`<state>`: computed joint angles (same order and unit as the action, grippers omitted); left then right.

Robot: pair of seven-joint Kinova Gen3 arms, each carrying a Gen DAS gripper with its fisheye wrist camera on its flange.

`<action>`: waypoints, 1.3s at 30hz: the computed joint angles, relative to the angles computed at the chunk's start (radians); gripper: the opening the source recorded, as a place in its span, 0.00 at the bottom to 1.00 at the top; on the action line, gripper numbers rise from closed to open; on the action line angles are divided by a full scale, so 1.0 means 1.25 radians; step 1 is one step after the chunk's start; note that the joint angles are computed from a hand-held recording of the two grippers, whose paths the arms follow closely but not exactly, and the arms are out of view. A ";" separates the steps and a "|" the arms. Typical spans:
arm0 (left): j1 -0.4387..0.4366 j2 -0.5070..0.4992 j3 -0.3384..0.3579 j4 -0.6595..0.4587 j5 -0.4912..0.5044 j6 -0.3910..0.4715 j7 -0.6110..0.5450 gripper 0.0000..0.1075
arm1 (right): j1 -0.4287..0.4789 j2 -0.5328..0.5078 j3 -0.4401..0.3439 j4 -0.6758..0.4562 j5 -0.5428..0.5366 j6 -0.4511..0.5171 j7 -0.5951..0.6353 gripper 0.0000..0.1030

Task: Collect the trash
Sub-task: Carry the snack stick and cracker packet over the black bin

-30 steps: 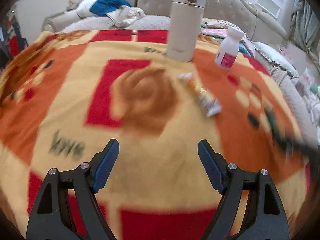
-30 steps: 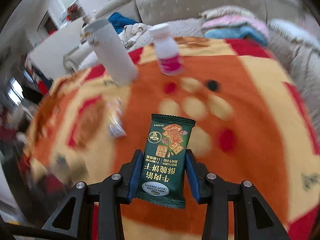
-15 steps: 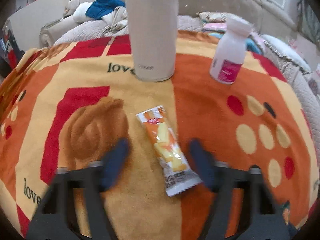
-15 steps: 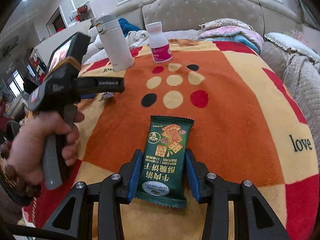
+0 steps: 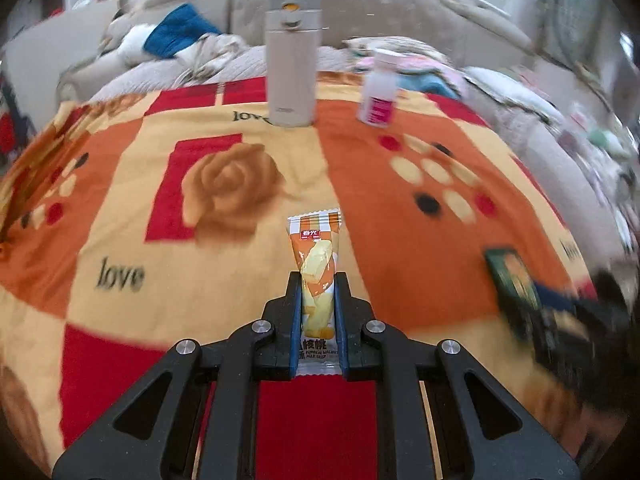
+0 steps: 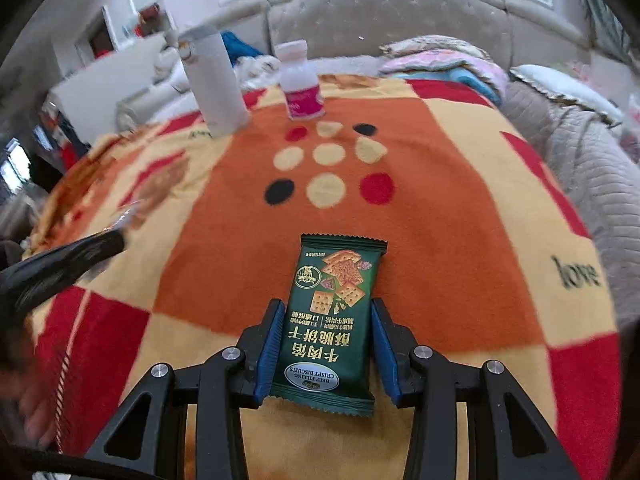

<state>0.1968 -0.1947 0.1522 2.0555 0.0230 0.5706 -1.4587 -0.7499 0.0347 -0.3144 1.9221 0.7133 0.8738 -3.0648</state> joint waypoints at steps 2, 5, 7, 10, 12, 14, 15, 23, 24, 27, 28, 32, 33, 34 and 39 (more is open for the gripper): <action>0.039 -0.060 -0.043 0.039 0.041 0.017 -0.065 0.11 | -0.016 -0.011 -0.014 -0.013 -0.003 0.031 -0.019 0.39; 0.053 -0.115 -0.080 0.068 0.105 0.050 -0.123 0.11 | -0.038 -0.045 -0.045 -0.017 0.011 0.051 -0.047 0.38; 0.055 -0.142 -0.097 0.083 0.137 0.058 -0.144 0.11 | -0.053 -0.056 -0.073 -0.030 0.023 0.074 -0.045 0.38; 0.048 -0.185 -0.104 0.103 0.163 0.071 -0.159 0.11 | -0.082 -0.047 -0.107 -0.063 0.036 0.134 -0.025 0.36; 0.043 -0.192 -0.105 0.107 0.172 0.079 -0.167 0.11 | -0.101 -0.041 -0.115 -0.075 0.037 0.149 -0.011 0.32; 0.037 -0.198 -0.110 0.110 0.179 0.085 -0.173 0.11 | -0.112 -0.042 -0.115 -0.075 0.033 0.148 -0.008 0.31; 0.035 -0.202 -0.116 0.111 0.184 0.088 -0.177 0.11 | -0.119 -0.041 -0.117 -0.077 0.032 0.158 -0.012 0.31; 0.024 -0.225 -0.183 0.129 0.236 0.115 -0.250 0.11 | -0.099 -0.059 -0.093 -0.026 -0.005 0.143 -0.081 0.62; 0.022 -0.230 -0.187 0.132 0.241 0.116 -0.257 0.11 | -0.088 -0.068 -0.088 -0.008 -0.011 0.121 -0.107 0.62; 0.030 -0.234 -0.206 0.138 0.263 0.117 -0.290 0.11 | -0.058 -0.072 -0.071 0.024 -0.037 0.054 -0.138 0.62; 0.041 -0.235 -0.226 0.141 0.280 0.119 -0.307 0.11 | -0.042 -0.056 -0.075 0.018 -0.045 0.049 -0.130 0.62; 0.056 -0.241 -0.293 0.151 0.354 0.135 -0.383 0.11 | -0.036 0.013 -0.061 -0.029 -0.031 0.062 -0.084 0.62; 0.049 -0.241 -0.291 0.150 0.360 0.138 -0.389 0.11 | -0.048 0.042 -0.050 -0.058 -0.022 0.089 -0.068 0.62; 0.042 -0.242 -0.291 0.149 0.366 0.142 -0.396 0.11 | -0.065 0.066 -0.034 -0.085 -0.026 0.122 -0.051 0.63; 0.011 -0.246 -0.282 0.142 0.378 0.157 -0.416 0.11 | -0.120 0.117 0.003 -0.151 -0.025 0.188 0.025 0.38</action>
